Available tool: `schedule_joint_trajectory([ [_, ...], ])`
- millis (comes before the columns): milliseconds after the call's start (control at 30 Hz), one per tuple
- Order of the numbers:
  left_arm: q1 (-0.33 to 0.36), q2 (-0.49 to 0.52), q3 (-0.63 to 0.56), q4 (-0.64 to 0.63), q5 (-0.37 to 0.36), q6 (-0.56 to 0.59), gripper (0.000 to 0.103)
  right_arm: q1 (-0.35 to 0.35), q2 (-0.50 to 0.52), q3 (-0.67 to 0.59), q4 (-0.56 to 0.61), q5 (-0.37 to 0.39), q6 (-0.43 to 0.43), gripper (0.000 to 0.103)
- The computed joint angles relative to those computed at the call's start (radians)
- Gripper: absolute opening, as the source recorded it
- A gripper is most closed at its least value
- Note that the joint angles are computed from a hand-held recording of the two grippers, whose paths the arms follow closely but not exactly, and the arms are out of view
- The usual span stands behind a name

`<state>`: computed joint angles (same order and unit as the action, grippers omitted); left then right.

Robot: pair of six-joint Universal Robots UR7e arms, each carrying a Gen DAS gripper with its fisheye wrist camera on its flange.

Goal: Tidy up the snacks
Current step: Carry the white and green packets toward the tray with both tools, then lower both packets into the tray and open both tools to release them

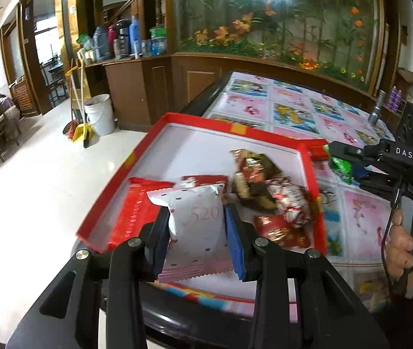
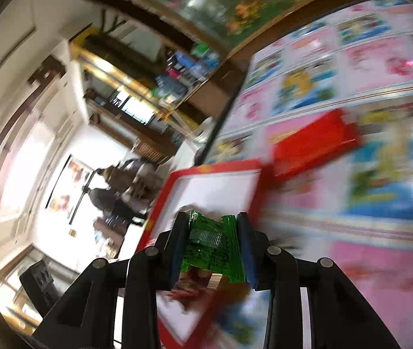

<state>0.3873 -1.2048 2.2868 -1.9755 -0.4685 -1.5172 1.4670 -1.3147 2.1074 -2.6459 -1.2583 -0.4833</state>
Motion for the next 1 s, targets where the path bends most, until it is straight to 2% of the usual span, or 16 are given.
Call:
schedule_joint_trajectory([
  [200,0.008,-0.055,0.033,0.073,0.002,-0.076,0.034,0.100,0.079,0.029,-0.057,-0.139,-0.005,0.035],
  [300,0.027,-0.056,0.047,0.007,0.008,-0.014,0.034,0.139,0.131,0.020,-0.084,-0.210,0.013,0.035],
  [400,0.059,-0.040,0.045,-0.066,0.016,0.066,0.034,0.193,0.183,0.017,-0.179,-0.322,0.012,0.035],
  [567,0.119,-0.002,0.022,-0.166,0.029,0.208,0.034,0.231,0.236,-0.019,-0.214,-0.378,0.035,0.035],
  [767,0.165,0.024,-0.026,-0.188,0.042,0.304,0.035,0.263,0.248,-0.046,-0.241,-0.352,0.002,0.036],
  [867,0.179,0.041,-0.048,-0.171,0.046,0.310,0.035,0.281,0.258,-0.067,-0.206,-0.374,0.001,0.043],
  [933,0.180,0.049,-0.062,-0.134,0.050,0.289,0.040,0.273,0.244,-0.072,-0.164,-0.351,0.003,0.059],
  [1000,0.174,0.058,-0.086,-0.021,0.059,0.209,0.060,0.257,0.224,-0.063,-0.178,-0.331,-0.014,0.061],
])
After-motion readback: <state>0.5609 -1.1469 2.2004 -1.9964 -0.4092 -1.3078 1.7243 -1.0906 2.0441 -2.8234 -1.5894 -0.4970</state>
